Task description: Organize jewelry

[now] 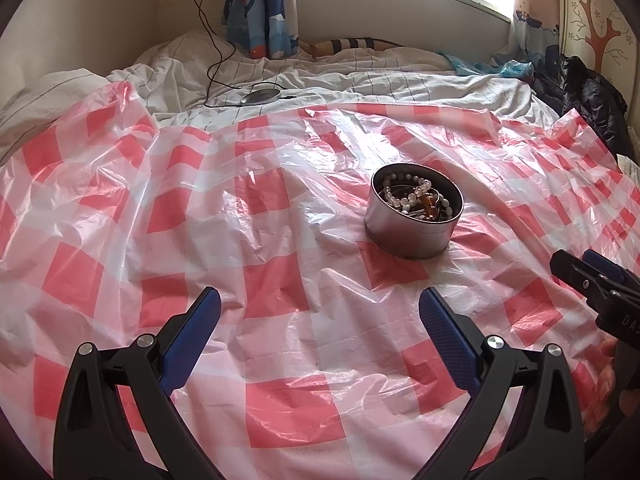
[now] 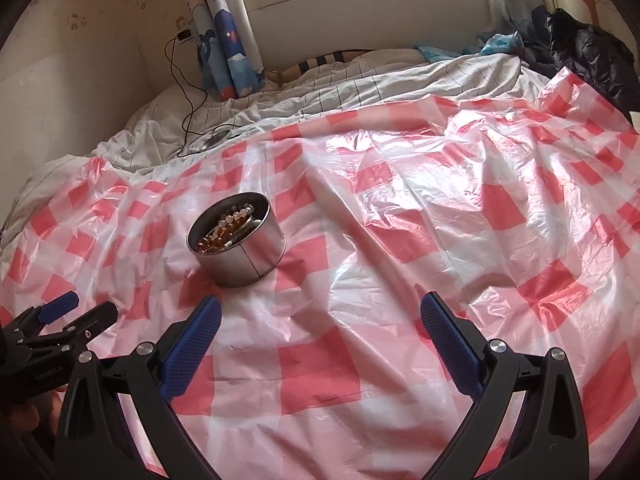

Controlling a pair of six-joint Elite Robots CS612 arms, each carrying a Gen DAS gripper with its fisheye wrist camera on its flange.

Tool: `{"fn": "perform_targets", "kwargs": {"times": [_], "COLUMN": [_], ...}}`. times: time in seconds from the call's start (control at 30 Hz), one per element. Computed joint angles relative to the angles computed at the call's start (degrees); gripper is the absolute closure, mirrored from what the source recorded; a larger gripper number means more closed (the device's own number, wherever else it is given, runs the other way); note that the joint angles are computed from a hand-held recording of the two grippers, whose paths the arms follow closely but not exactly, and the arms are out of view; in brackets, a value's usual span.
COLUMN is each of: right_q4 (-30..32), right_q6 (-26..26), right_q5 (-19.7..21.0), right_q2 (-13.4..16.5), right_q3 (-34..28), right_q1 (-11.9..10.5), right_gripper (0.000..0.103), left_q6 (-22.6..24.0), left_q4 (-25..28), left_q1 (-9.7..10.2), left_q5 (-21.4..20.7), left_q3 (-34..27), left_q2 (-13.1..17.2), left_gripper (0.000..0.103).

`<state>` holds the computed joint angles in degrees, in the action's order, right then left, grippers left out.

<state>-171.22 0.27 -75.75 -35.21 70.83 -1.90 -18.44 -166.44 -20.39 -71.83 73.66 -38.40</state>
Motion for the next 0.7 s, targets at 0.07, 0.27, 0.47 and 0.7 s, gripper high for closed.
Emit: {"fn": "perform_targets", "kwargs": {"times": [0.07, 0.27, 0.47, 0.7], "right_q4": [0.2, 0.5, 1.2, 2.0], "right_q6": [-1.2, -2.9, -2.5, -3.2], "right_q5": [-0.9, -2.8, -4.0, -4.8], "right_q2": [0.0, 0.1, 0.6, 0.9], "right_q3": [-0.1, -0.2, -0.9, -1.2], "right_q1": [0.3, 0.7, 0.9, 1.2], "right_gripper": [0.008, 0.007, 0.007, 0.007], "left_q6": [0.0, -0.4, -1.3, -1.1], "left_q4": [0.1, 0.7, 2.5, 3.4], "left_q1": [0.02, 0.12, 0.27, 0.11], "left_q5": [-0.2, -0.3, -0.1, 0.0], "left_q3": [0.0, -0.2, -0.9, -0.8], "left_q2": [0.0, 0.1, 0.7, 0.9], "left_gripper": [0.008, 0.008, 0.008, 0.008]}}
